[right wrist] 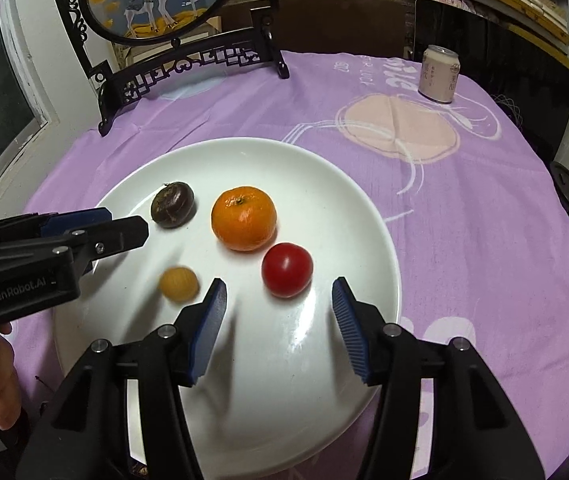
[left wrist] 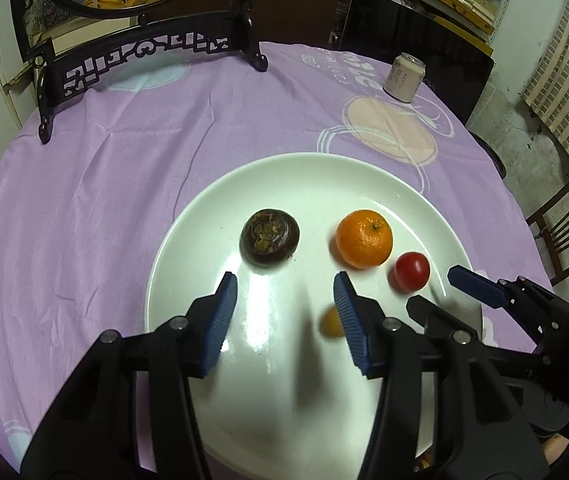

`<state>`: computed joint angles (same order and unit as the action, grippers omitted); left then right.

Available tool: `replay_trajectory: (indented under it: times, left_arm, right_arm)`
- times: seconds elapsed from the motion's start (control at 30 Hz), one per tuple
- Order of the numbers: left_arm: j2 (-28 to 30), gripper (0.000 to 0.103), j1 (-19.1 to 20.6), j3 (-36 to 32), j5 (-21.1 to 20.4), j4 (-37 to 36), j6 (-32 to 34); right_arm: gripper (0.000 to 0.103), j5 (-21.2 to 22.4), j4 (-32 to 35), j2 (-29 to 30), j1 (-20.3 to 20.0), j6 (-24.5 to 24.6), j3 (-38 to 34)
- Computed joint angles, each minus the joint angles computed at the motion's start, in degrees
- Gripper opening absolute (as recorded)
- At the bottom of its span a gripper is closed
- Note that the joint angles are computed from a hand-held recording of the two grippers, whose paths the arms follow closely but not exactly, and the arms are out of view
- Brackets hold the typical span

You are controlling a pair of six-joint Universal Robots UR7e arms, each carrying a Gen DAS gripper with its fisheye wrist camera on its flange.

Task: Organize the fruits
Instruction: 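Place both fruits on the white plate and open both tools, then grasp a mandarin with the left tool while the right tool grasps an orange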

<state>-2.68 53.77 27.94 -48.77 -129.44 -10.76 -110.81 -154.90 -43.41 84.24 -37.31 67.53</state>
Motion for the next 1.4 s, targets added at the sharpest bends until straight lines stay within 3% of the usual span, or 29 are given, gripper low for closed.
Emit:
replay_trajectory:
  times: [0.53,0.67,0.73,0.87,1.1,1.4]
  left_arm:
    - [-0.22,0.052,0.03,0.87,1.08,0.09,-0.06]
    - [-1.72,0.052,-0.3,3.95,2.19,-2.39,0.07]
    - [-4.86,0.053,-0.81,10.15,2.75,-6.75,0.39]
    - [-12.39,0.066,-2.35,25.55,5.23,-15.81,-0.88]
    - [-23.78,0.068,-5.95,51.47,8.05,-24.92,-7.37]
    - [-27.15,0.075,-8.2,59.94,10.15,-25.01,-8.68]
  right_arm:
    - [0.055,0.63,-0.87,-0.45,-0.3,0.63,0.65]
    - [0.055,0.71,-2.54,-1.1,-0.29,0.45,1.74]
    - [0.055,2.09,-3.93,-4.04,-0.38,0.37,5.62]
    - [0.056,3.85,-8.44,-11.51,-1.16,-1.54,16.84]
    - [0.06,6.4,-11.09,-23.36,-4.57,-1.14,34.2]
    - [0.061,4.16,-10.66,-24.18,-5.12,-1.74,38.51]
